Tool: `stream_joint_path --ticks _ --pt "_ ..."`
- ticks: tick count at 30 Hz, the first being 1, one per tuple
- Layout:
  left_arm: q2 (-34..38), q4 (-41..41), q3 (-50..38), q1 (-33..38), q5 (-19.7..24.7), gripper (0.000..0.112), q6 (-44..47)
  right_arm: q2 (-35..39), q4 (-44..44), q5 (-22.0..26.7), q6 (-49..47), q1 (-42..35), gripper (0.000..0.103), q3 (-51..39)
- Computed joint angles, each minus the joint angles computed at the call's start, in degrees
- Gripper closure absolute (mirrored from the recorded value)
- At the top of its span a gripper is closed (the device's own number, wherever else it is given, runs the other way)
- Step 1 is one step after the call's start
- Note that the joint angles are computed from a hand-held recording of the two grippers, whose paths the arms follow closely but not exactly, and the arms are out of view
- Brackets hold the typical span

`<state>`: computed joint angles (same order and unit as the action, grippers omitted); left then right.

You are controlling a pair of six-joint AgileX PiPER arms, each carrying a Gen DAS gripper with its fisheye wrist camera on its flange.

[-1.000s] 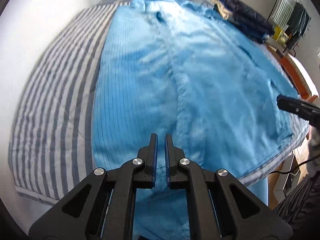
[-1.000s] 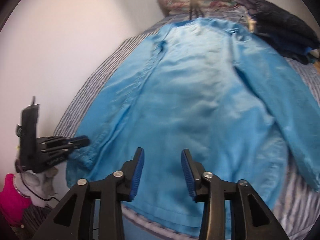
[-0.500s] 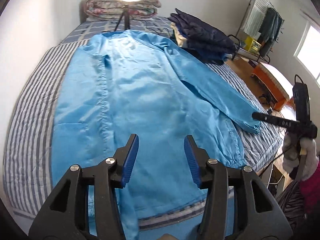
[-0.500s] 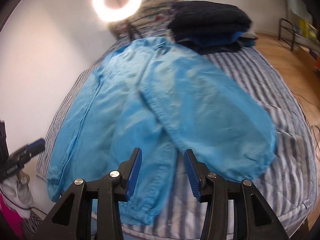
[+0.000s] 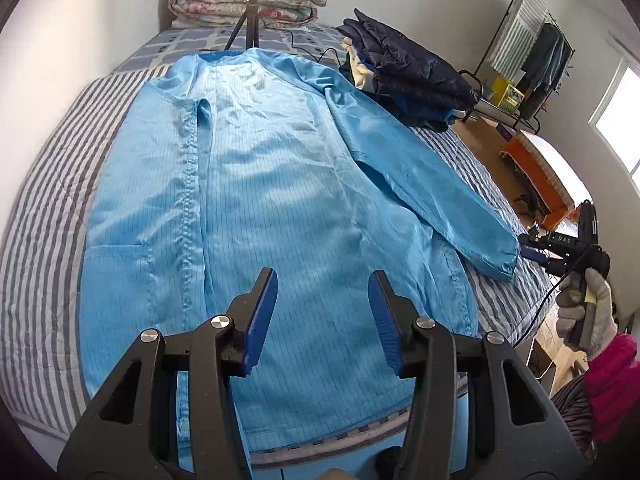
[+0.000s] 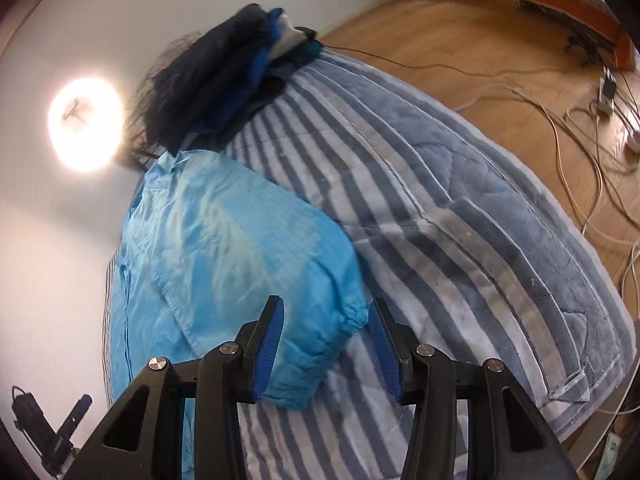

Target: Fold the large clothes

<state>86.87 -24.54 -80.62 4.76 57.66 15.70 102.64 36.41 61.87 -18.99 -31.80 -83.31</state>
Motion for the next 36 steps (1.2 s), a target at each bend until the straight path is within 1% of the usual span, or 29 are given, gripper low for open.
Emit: stream_joint_path --ticks 3,5,8,9,10,11,13,14,16,22,26,31,36 --pt "0.7 -0.3 -0.3 0.1 0.2 0.064 -0.6 2.5 0.3 -0.3 1.0 -0.4 0.056 -0.8" --pt "0.8 -0.3 -0.4 -0.2 0.2 0.064 -0.8 4.3 2.1 0.5 0.9 -0.9 0.055 -1.8" --pt "1.0 0.3 -0.4 -0.6 -0.1 0.064 -1.0 5.3 3.4 0.9 0.1 -0.9 0.056 -2.6" --pt "1.0 0.3 -0.4 -0.7 -0.1 0.064 -0.9 5.4 4.1 1.4 -0.7 -0.6 0.066 -2.8" --pt "1.0 0.7 -0.4 -0.8 -0.2 0.064 -1.0 5.2 4.4 1.9 -1.3 -0.2 0.081 -2.9" --pt "1.0 0.8 -0.3 -0.9 -0.3 0.064 -1.0 4.6 3.7 1.7 -1.6 0.6 0.085 -2.9" --pt "1.1 0.8 -0.3 -0.7 -0.3 0.064 -0.9 2.0 1.0 -0.8 -2.0 3.0 0.1 -2.0" --pt "1.2 0.7 -0.3 -0.5 -0.3 0.064 -0.8 0.6 -0.3 -1.9 -2.4 4.4 0.101 -1.6" --pt "1.2 0.7 -0.3 -0.2 -0.3 0.064 -0.8 -2.4 -2.8 -4.8 -2.6 7.0 0.103 -0.4" --pt "1.3 -0.7 -0.4 2.0 -0.2 0.064 -0.3 -11.0 -6.5 -10.7 -3.2 14.1 0.103 2.4" --pt "1.7 -2.4 -0.7 4.7 0.3 0.064 -0.7 -14.7 -8.3 -13.3 -3.7 20.9 0.103 3.0" --pt "2.0 -5.0 -1.1 9.0 0.9 0.064 -1.1 -16.1 -13.3 -15.6 -2.6 33.1 0.103 2.3" --pt "2.2 -7.0 -1.6 14.8 1.7 0.064 -2.6 -14.7 -16.3 -16.1 -2.2 45.1 0.103 2.0"
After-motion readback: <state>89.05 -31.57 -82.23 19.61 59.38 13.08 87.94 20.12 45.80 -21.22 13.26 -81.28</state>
